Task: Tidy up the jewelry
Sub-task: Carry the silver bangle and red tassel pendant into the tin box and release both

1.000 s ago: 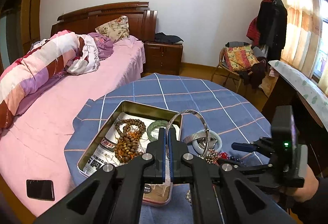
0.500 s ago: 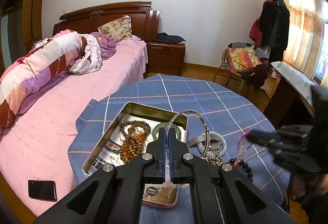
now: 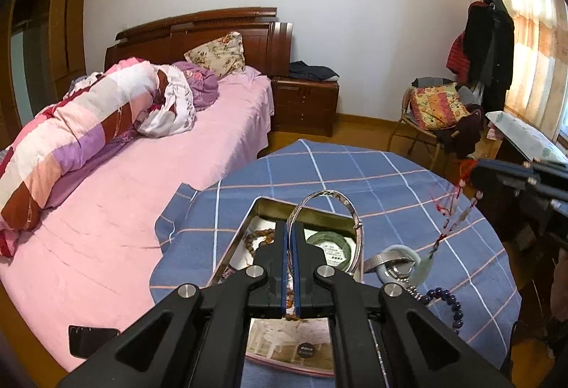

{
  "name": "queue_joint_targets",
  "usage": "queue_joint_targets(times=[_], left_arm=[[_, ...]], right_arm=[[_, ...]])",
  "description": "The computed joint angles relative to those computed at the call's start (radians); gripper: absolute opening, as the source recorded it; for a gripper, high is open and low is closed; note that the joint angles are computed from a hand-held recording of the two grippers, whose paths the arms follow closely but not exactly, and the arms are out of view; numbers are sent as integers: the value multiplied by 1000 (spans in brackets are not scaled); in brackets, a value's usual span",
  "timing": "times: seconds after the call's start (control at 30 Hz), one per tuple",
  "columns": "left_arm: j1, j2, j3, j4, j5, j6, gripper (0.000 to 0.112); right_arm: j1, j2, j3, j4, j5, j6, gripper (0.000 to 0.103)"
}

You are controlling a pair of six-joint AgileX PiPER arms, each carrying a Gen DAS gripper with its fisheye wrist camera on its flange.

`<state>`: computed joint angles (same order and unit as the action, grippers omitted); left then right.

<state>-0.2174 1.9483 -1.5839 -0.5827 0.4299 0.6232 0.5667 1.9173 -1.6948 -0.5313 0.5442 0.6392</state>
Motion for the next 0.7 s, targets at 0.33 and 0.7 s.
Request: queue_joint_targets(times=[0.33,0.7], left_arm=[[38,75,-57,129,14,-165,1],[40,135,-70,238,17,-297,1]], right_arm=[[37,166,-232,99,49,-119,8],[10,250,-272,259,72,-225,8]])
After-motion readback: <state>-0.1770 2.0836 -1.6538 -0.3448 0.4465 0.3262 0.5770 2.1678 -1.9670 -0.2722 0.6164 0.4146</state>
